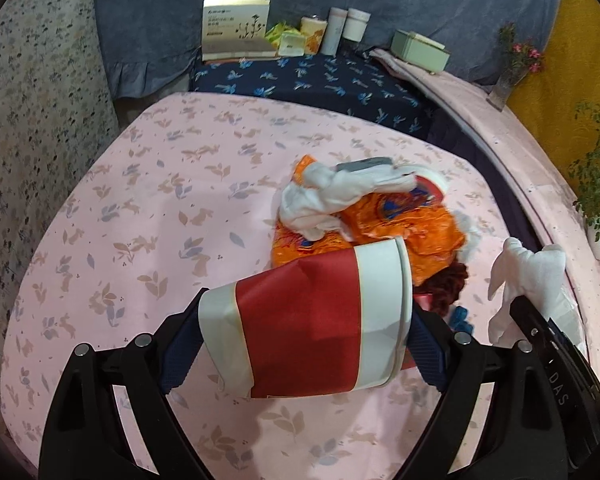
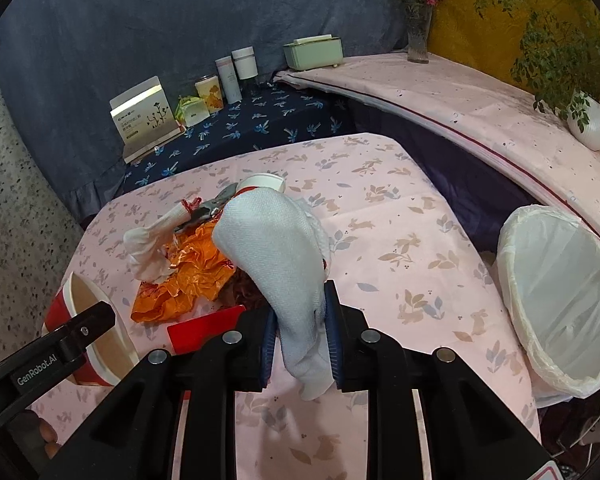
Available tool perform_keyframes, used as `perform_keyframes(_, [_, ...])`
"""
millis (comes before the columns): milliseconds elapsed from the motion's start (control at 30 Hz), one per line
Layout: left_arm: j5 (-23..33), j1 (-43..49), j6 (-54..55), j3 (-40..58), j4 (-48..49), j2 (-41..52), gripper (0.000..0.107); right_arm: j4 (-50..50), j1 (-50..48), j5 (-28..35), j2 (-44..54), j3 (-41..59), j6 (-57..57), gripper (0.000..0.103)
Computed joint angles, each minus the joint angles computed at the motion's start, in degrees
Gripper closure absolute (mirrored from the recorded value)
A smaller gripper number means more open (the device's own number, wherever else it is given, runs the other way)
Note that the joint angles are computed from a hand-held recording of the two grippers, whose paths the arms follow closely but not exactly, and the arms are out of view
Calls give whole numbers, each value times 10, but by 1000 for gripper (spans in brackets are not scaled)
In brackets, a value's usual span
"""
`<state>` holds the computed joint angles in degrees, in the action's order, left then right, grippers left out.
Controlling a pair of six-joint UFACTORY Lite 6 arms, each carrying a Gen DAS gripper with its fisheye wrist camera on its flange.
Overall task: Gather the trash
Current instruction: 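Carry the cup and glove over the white bin while both tools open to drop them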
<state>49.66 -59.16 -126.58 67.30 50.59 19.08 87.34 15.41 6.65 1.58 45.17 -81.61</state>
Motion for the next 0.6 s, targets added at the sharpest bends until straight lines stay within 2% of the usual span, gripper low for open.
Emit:
perform_keyframes(233, [74,-47,49,122,-7,47,22,-161,-56,34,-96,-45,140,82])
perform_keyframes(367, [104,-66,86,212,-13,96,22,-184,-108,67,-137,-62,139,82])
perform_keyframes(600, [162,-94,188,452,-33,242,22,-189,-222,134,-176,-79,102,82])
